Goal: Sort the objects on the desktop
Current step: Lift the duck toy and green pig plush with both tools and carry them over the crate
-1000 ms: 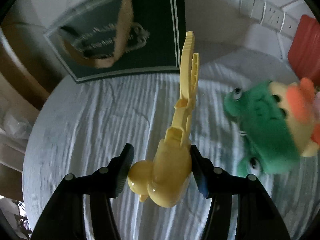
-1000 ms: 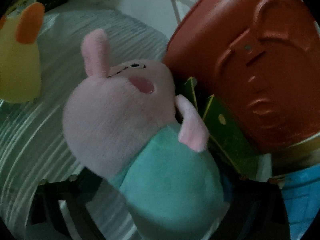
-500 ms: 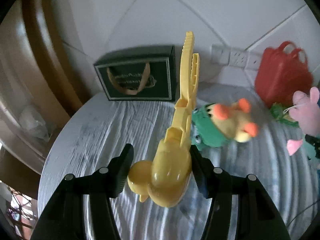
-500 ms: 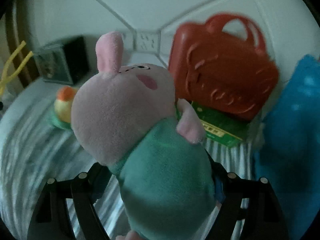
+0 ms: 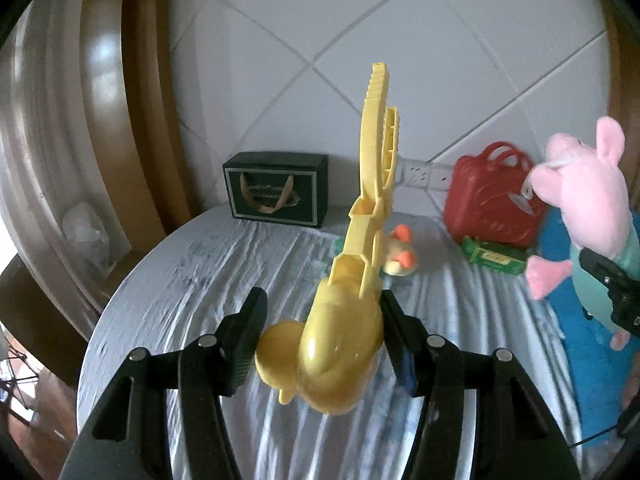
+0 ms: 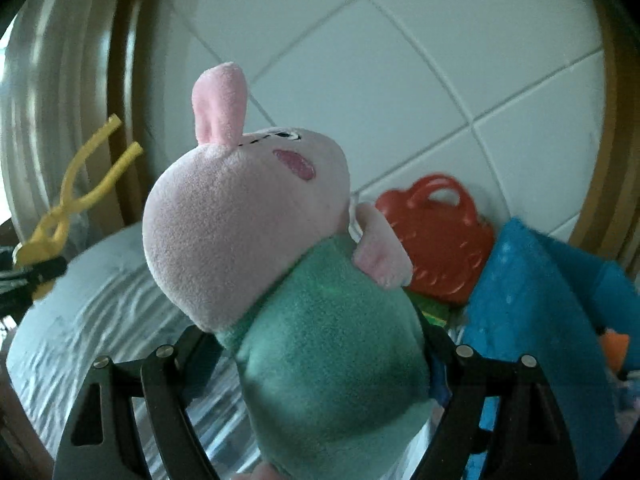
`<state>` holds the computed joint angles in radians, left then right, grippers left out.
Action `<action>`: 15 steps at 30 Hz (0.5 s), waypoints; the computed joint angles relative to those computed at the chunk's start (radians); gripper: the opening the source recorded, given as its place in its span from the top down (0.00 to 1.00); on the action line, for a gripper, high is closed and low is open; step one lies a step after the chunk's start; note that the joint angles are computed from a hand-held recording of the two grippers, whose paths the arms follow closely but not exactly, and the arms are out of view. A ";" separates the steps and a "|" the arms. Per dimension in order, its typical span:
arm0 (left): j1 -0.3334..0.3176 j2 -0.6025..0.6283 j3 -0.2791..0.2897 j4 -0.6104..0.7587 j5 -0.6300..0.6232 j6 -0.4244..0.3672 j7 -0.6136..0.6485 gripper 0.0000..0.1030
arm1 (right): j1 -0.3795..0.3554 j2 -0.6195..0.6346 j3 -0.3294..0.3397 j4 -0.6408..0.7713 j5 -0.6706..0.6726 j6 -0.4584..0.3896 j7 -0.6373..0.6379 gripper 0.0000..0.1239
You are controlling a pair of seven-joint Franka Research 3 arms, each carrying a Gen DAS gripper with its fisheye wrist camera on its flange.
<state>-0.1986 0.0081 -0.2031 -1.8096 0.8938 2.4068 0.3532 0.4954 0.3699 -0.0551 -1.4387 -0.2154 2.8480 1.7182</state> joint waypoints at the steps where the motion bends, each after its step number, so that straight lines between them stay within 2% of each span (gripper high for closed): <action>1: -0.008 -0.031 -0.007 -0.025 0.012 0.006 -0.014 0.46 | 0.012 -0.042 -0.012 -0.052 -0.018 0.024 0.019 0.33; 4: -0.013 -0.098 -0.026 -0.083 0.031 0.036 -0.023 0.46 | 0.067 -0.161 -0.063 -0.177 -0.159 0.058 0.155 0.33; 7: -0.008 -0.148 -0.042 -0.131 0.018 0.085 0.002 0.46 | 0.122 -0.289 -0.104 -0.300 -0.424 0.052 0.416 0.33; 10: -0.007 -0.192 -0.066 -0.170 0.011 0.128 0.027 0.46 | 0.114 -0.418 -0.069 -0.390 -0.615 0.001 0.616 0.33; 13: -0.009 -0.210 -0.087 -0.179 -0.006 0.167 0.046 0.46 | 0.075 -0.523 -0.017 -0.462 -0.682 -0.029 0.704 0.33; 15: -0.015 -0.208 -0.104 -0.165 -0.013 0.187 0.058 0.46 | 0.051 -0.594 0.012 -0.505 -0.681 -0.053 0.718 0.33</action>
